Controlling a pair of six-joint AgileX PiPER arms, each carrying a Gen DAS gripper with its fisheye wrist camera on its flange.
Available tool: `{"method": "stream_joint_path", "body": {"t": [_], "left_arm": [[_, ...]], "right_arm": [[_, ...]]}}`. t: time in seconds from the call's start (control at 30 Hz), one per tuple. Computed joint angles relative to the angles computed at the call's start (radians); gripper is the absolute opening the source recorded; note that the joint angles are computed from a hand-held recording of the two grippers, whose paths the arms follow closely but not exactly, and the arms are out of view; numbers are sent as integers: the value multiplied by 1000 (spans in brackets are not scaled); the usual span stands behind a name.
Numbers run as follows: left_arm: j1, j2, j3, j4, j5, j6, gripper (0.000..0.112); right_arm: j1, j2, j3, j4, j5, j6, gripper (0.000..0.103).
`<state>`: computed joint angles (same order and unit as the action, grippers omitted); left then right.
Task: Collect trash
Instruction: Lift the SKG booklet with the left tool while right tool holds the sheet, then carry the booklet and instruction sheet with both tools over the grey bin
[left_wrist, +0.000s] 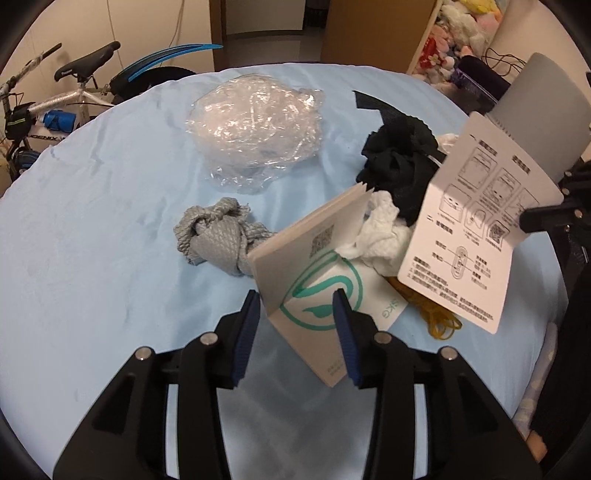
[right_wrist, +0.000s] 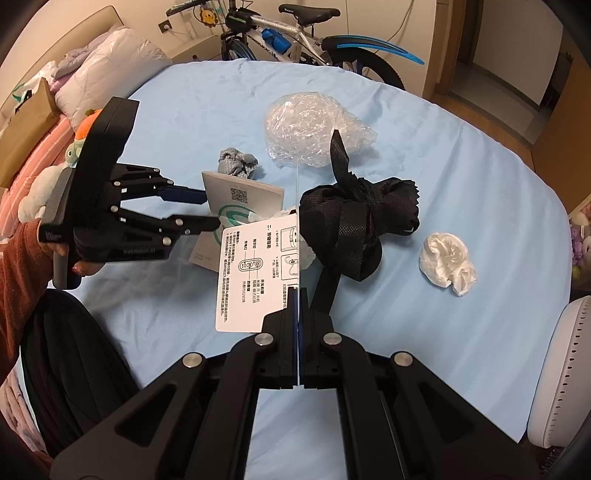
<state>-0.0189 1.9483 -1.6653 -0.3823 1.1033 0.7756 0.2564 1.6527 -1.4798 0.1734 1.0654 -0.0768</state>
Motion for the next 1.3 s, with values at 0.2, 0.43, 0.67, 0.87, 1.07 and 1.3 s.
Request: {"method": "stream_joint_path", "body": {"t": [0.2, 0.43, 0.67, 0.87, 1.07, 1.3], "left_arm": [[-11, 36, -51, 34, -11, -22, 41], [-38, 70, -99, 16, 8, -13, 40], [-38, 36, -74, 7, 20, 8, 7], [-62, -58, 20, 42, -24, -55, 4], [-52, -148, 54, 52, -12, -140, 1], [-66, -278, 77, 80, 15, -207, 1]], "right_arm": [[0, -1, 4, -1, 0, 5, 0], [-1, -1, 1, -2, 1, 8, 0], [-1, -15, 6, -4, 4, 15, 0], [5, -55, 33, -6, 2, 39, 0], [-3, -126, 64, -9, 13, 60, 0], [-3, -232, 100, -28, 37, 92, 0]]}}
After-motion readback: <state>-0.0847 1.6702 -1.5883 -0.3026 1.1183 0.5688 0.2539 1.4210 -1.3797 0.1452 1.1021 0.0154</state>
